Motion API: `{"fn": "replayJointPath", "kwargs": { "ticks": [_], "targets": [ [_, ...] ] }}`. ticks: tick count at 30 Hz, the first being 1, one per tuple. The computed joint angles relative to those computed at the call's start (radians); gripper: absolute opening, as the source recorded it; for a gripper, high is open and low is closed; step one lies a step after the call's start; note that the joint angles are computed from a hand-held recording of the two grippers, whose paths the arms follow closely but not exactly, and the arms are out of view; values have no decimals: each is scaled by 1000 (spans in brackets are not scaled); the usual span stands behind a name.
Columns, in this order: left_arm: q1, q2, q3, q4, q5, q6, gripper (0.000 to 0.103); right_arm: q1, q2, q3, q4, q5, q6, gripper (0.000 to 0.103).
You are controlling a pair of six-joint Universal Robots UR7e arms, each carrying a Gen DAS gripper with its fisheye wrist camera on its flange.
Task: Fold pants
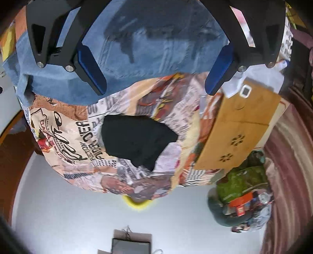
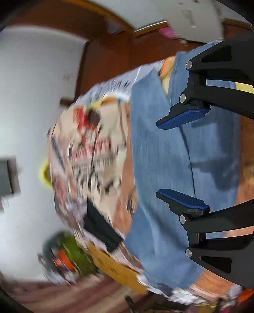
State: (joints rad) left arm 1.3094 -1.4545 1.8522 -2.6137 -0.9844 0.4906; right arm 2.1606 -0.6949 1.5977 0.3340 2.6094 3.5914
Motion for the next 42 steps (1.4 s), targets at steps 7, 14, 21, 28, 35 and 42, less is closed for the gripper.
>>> {"fn": "replayJointPath", "kwargs": {
  "ticks": [7, 14, 21, 28, 35, 42],
  "targets": [
    [-30, 98, -21, 48, 10, -26, 101, -165, -115, 146, -52, -19, 128, 59],
    [-42, 171, -16, 58, 58, 4, 101, -336, -196, 231, -161, -112, 136, 59],
    [-45, 202, 19, 45, 110, 65, 101, -459, -228, 260, -238, -244, 131, 52],
    [-58, 208, 34, 57, 134, 58, 101, -407, -199, 224, -235, -134, 67, 6],
    [-89, 168, 60, 90, 112, 40, 101, -266, -280, 286, -328, 8, -22, 4],
    [-139, 119, 119, 104, 71, 52, 101, -97, -413, 387, -371, 158, 20, 4]
  ]
}}
